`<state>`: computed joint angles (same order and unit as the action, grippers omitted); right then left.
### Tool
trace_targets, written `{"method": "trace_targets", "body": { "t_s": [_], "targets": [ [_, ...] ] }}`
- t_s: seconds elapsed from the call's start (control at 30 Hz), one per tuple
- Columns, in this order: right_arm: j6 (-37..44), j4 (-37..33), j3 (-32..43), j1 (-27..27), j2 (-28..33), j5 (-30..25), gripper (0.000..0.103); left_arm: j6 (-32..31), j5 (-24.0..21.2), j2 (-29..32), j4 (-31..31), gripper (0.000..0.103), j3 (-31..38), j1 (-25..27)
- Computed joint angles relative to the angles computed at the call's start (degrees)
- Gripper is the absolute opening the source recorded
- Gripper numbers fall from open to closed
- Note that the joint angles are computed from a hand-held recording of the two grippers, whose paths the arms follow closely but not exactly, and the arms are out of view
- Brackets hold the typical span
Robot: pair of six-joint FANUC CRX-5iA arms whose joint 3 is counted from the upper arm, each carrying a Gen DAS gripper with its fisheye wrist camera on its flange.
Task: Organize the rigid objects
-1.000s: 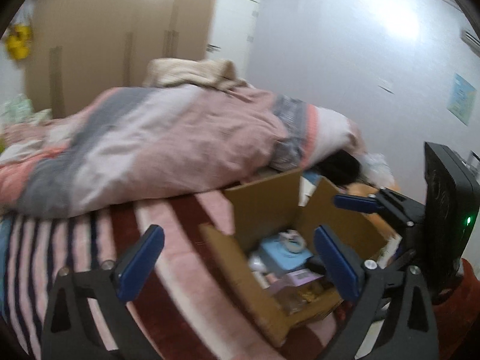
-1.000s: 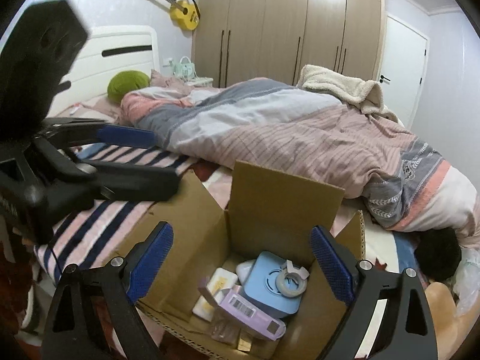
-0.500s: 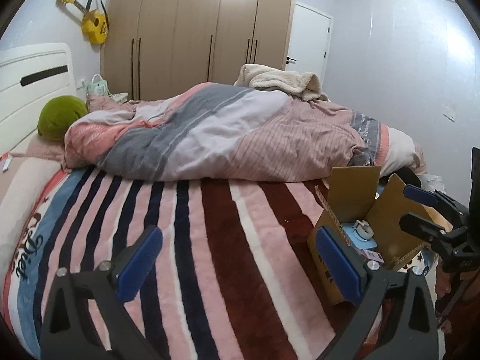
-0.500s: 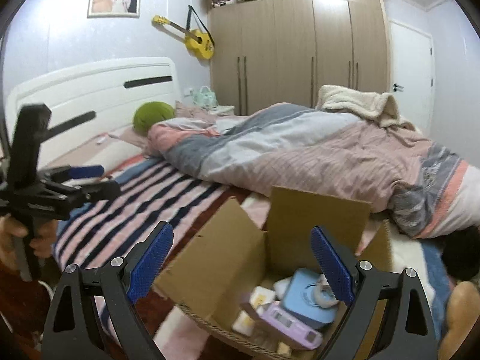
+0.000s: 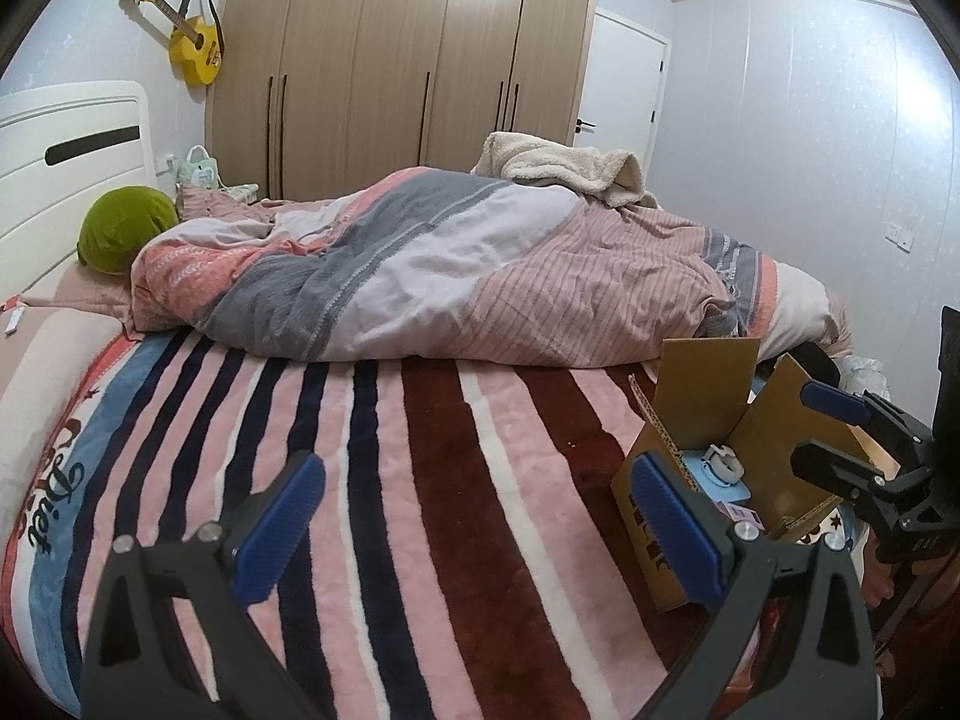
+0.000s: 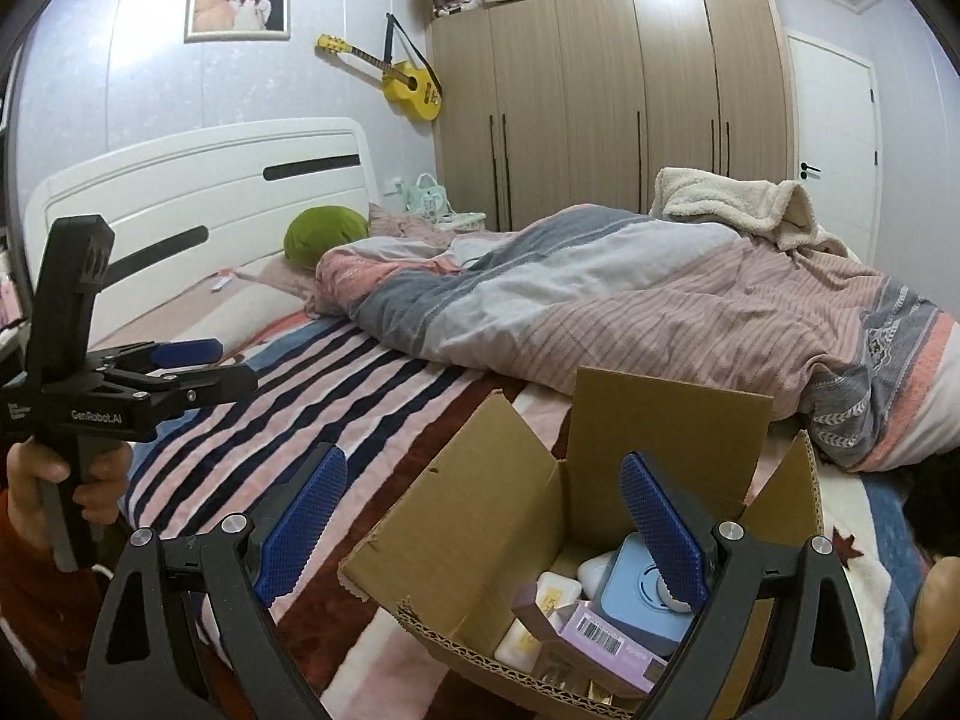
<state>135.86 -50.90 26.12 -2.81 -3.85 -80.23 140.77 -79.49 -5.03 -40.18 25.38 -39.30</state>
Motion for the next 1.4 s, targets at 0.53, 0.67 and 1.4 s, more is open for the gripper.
{"method": "trace_targets", "body": {
  "t_s": [0.53,0.67,1.4],
  "targets": [
    [0.04,-0.06,0.09,-0.34,0.01,-0.34,0.092,-0.38,0.30,0.36,0.32,0.101,0.67,0.38],
    [0.15,-0.15,0.13,-0.47,0.12,-0.39,0.092,-0.34,0.04,0.52,0.52,0.101,0.91,0.39],
    [0.91,-0.36,-0.89,-1.34,-0.19,-0.60,0.092,-0.46,0.25,0.57,1.02,0.101,0.55,0.82]
  ]
}}
